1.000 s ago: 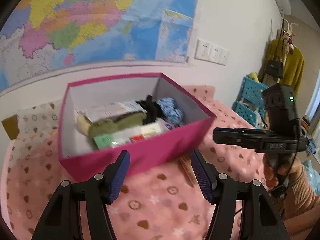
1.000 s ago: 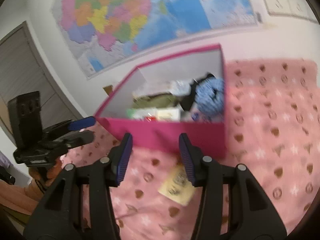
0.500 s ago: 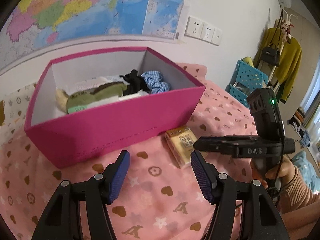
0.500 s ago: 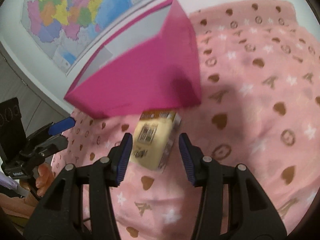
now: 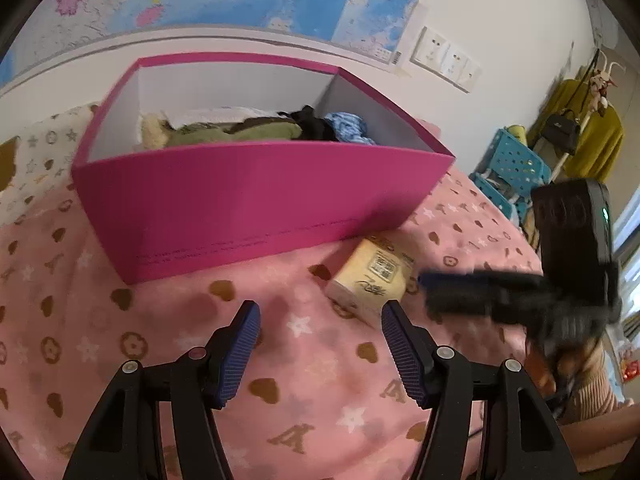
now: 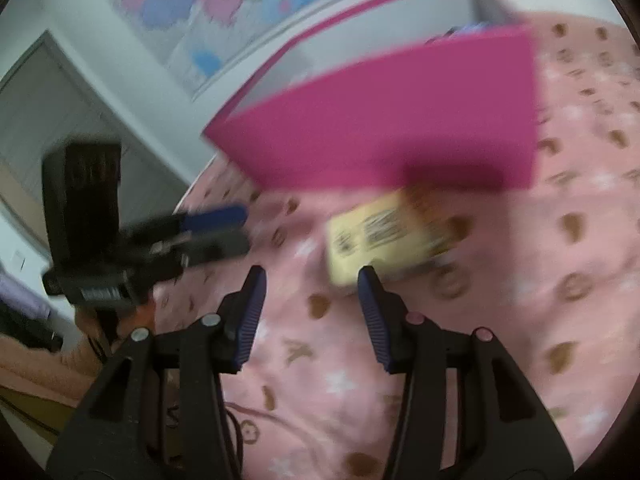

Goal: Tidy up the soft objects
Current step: 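Move the right gripper down to the tan tissue packet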

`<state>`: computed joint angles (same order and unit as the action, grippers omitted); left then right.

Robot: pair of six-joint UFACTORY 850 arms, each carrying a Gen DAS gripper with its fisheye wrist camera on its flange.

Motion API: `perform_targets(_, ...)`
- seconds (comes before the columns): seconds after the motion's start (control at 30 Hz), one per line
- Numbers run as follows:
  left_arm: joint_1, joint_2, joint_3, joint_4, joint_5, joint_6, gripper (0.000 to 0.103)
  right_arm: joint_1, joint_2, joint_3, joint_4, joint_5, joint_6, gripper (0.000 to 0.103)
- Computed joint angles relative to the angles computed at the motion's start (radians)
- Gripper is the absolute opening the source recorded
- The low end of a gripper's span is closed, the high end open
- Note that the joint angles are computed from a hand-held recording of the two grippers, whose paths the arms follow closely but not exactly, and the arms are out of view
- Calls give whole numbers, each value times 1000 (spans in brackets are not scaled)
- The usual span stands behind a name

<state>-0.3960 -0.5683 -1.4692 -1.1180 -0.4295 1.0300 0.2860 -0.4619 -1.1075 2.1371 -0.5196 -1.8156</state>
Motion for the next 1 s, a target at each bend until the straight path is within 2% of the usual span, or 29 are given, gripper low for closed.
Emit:
perform_targets(0.1, -14, -32, -35, 50, -28, -54, 62, -19, 18, 14, 109, 48, -68, 50)
perform_targets(0.17, -24, -50, -53, 76, -42, -83, 55, -28, 18, 10, 146, 69, -92, 50)
perform_targets(0.23, -29, -70, -75, 82, -71, -98, 50, -31, 2, -15, 117, 100, -65, 50)
perform_targets(0.43, -33, -87, -93, 78, -93, -113, 42, -33, -56, -78, -5, 101, 52, 50)
perform_targets(0.5, -29, -92, -96, 68, -104, -114, 38, -30, -71, -93, -27, 97, 74, 45)
perform_targets(0.57, -25, -99, -101, 53, -121, -110, 29, -26, -74, -96, -38, 99, 80, 38)
perform_targets(0.63, -22, -103, -105, 55, -123, -115, 29, -21, -75, -93, -53, 96, 91, 33)
perform_targets(0.8, -14, -100, -105, 51, -135, -106, 29, -8, -56, -61, -26, 97, 63, 33)
perform_targets(0.93, -18, -84, -86, 80, -124, -105, 38, 1, -39, -39, -38, 89, 70, 33)
perform_targets(1.0, -18, -79, -79, 80, -119, -100, 38, 3, -34, -34, -77, 76, 102, 33)
